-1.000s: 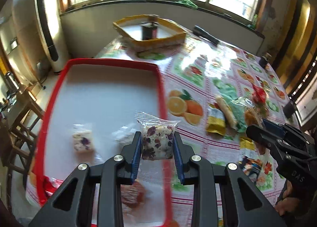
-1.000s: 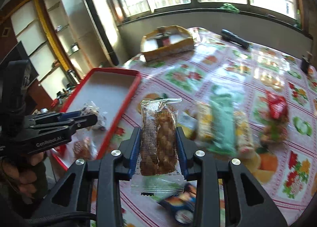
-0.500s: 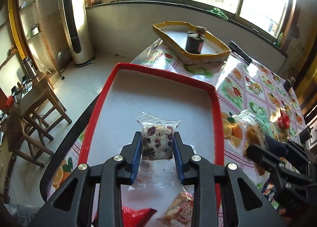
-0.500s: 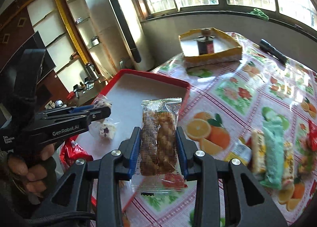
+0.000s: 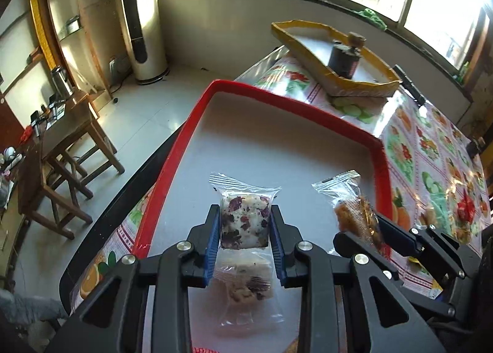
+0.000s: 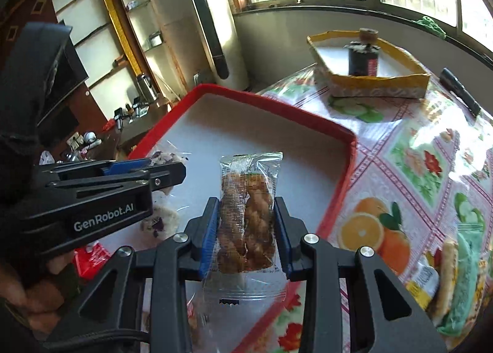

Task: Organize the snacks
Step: 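Open both tools to drop the two packets into the red tray, then move both open tools back over the remaining snacks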

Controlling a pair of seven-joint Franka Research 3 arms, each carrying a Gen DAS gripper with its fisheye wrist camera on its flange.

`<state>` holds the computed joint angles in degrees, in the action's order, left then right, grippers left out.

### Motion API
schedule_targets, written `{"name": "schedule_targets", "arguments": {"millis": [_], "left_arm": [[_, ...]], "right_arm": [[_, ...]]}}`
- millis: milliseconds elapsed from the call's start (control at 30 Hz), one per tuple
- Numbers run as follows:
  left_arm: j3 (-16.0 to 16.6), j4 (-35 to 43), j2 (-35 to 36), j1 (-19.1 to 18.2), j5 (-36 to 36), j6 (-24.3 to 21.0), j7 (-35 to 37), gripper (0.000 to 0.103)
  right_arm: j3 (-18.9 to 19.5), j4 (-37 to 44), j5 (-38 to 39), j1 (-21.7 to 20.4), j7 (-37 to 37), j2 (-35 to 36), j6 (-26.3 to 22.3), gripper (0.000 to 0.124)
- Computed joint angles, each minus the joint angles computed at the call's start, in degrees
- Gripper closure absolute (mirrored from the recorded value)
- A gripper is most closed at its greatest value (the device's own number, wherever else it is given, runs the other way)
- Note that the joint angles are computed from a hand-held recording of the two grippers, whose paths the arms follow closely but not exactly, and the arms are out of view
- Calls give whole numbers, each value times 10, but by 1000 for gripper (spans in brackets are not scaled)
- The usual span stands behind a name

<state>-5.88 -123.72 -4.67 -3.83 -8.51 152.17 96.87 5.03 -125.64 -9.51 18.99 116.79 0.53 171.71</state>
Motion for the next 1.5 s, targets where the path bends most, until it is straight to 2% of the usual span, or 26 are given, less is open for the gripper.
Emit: {"name": "schedule_targets", "arguments": {"millis": [200, 367, 467, 600, 733, 800, 867, 1100, 1500], "left_arm": [[-4, 8, 11, 5, 23, -7, -23, 73], [-5, 18, 16, 6, 31, -29, -33, 71], [-4, 17, 12, 7, 15, -37, -26, 63], [-2, 3, -6, 4, -8, -31, -14, 52], [2, -23, -39, -9, -29, -15, -4, 48], [3, -42, -59, -19, -34, -2, 2, 47], [3, -54, -73, -30, -33, 4, 1, 45], [3, -81, -103, -73, -37, 6, 15, 43], [2, -100, -127, -111, -28, -5, 12, 43]], "right_arm": [[-4, 14, 17, 6, -20, 23, -7, 87], [-8, 19, 38, 11, -41, 26, -9, 85], [-10, 13, 35, 13, -36, 18, -8, 83], [-6, -12, 44, 7, -33, -11, 2, 74], [9, -72, 53, -14, -21, -72, 32, 70], [30, -105, 43, -43, -2, -105, 44, 64], [45, -140, 51, -68, 5, -141, 48, 63], [88, -237, 84, -142, 23, -254, 28, 62], [99, -365, 133, -203, 44, -429, -11, 58]]}}
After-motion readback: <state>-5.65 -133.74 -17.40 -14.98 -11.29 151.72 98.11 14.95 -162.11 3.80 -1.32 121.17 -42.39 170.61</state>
